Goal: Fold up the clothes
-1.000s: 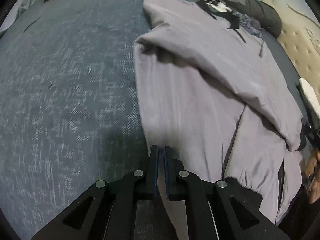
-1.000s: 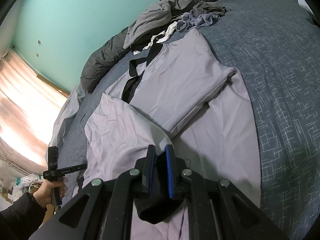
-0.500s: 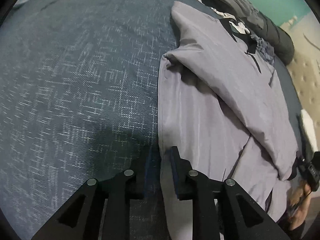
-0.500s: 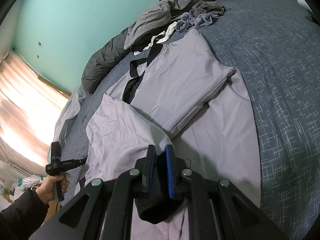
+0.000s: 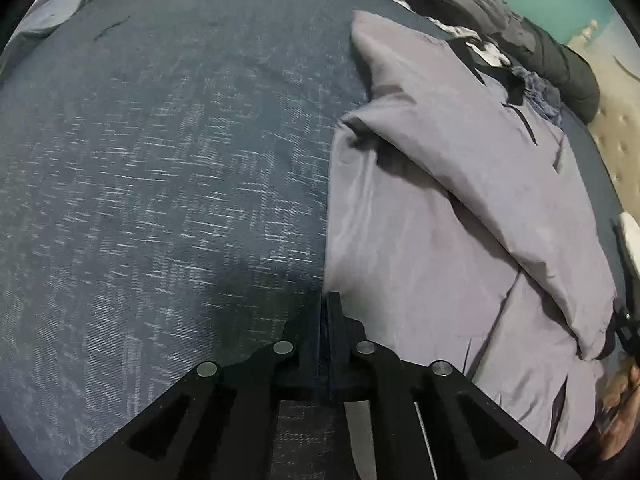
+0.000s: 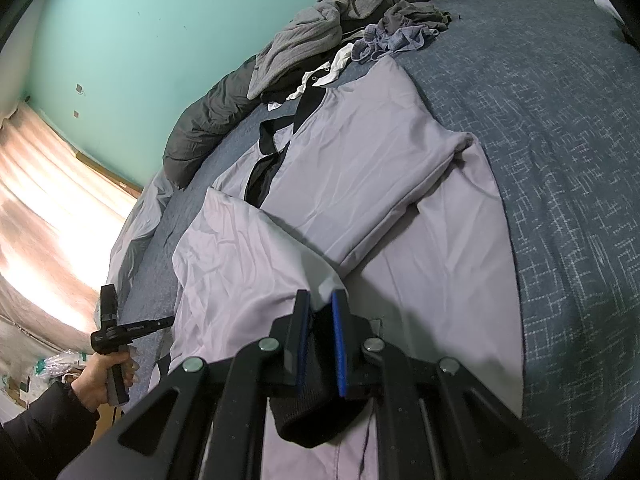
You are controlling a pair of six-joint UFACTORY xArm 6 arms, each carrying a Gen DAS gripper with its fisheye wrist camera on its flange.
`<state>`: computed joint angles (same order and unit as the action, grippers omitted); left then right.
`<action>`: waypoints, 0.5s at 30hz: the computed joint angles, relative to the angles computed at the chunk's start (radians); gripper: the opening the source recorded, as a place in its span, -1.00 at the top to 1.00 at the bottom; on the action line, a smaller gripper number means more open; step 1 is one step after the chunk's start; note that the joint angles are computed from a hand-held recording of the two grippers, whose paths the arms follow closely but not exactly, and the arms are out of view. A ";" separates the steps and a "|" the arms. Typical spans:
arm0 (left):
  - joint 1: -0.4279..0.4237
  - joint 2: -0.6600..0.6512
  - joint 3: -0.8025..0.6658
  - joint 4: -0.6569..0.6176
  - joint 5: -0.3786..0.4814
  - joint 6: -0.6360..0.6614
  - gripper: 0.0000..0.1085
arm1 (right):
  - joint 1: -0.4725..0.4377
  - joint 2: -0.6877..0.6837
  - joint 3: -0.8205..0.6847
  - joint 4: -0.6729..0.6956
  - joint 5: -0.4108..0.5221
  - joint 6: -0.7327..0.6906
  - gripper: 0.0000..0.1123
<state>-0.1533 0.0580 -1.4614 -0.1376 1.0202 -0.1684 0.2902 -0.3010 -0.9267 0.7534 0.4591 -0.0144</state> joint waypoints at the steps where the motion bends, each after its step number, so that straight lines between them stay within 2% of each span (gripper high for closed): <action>1: 0.003 -0.016 0.008 0.011 0.003 -0.010 0.92 | -0.001 -0.001 0.001 0.001 -0.001 0.001 0.81; 6: -0.001 -0.060 0.026 -0.026 0.042 0.008 0.92 | 0.002 -0.001 -0.002 0.003 -0.003 -0.003 0.81; 10: -0.007 -0.064 0.042 -0.063 0.042 0.003 0.92 | 0.003 -0.007 0.002 0.006 -0.005 -0.003 0.81; 13: -0.028 -0.068 0.057 -0.044 0.064 0.022 0.91 | 0.004 -0.007 0.002 0.005 -0.007 0.000 0.81; 15: -0.048 -0.055 0.044 0.006 0.108 0.022 0.91 | 0.005 -0.008 0.003 0.005 -0.007 0.002 0.81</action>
<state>-0.2011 0.0030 -1.4175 -0.1317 1.1285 -0.1466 0.2949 -0.3092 -0.9239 0.7585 0.4519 -0.0129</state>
